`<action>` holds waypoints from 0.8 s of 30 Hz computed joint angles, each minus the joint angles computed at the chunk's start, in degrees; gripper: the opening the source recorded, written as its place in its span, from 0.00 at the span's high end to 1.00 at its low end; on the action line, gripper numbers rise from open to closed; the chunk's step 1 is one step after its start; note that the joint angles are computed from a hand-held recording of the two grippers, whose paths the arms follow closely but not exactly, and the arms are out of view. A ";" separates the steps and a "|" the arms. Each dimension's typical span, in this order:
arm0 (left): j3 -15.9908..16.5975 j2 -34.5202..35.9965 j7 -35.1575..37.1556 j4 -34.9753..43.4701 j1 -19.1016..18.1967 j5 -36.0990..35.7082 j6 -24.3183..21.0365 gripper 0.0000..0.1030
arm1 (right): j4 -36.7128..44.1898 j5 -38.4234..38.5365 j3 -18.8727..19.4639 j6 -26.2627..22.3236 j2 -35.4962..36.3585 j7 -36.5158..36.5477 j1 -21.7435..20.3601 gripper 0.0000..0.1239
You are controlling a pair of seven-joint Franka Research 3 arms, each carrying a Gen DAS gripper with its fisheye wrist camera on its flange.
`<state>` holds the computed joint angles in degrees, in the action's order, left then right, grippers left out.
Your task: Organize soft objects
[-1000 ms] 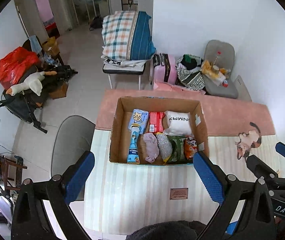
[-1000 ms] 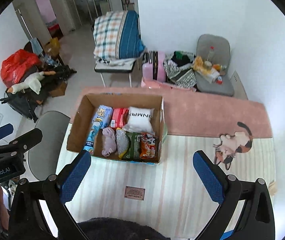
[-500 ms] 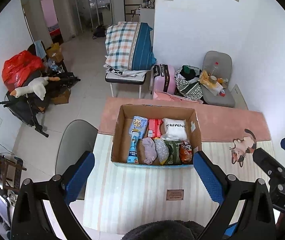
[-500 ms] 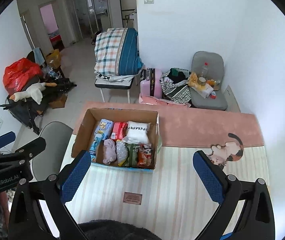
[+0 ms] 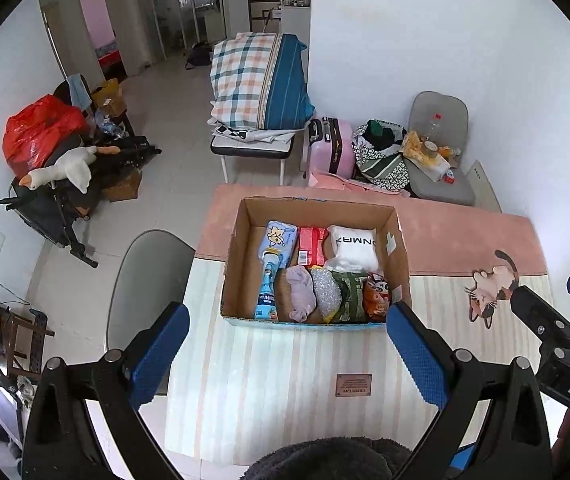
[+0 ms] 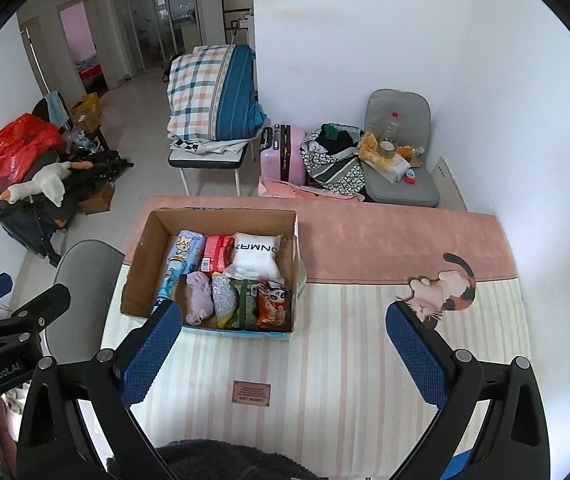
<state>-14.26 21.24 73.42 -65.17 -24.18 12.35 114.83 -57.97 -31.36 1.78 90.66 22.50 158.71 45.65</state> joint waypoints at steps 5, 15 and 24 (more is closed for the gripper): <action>0.15 0.89 0.29 1.14 -0.10 0.28 -0.18 0.02 | 0.64 -0.36 -0.26 -0.47 0.47 -0.04 0.18 0.17; 0.44 2.15 0.21 2.81 -0.47 0.57 -0.68 0.02 | 1.30 -0.57 -0.34 -1.05 0.86 -0.17 0.31 0.17; 0.50 1.72 -0.04 2.06 -0.13 0.35 0.14 0.00 | 2.06 -0.44 -0.82 -1.41 1.41 -0.44 0.53 0.17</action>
<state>-13.76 22.97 73.39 -63.11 -24.31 12.70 114.97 -55.91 -31.79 0.97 89.25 23.91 158.27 46.18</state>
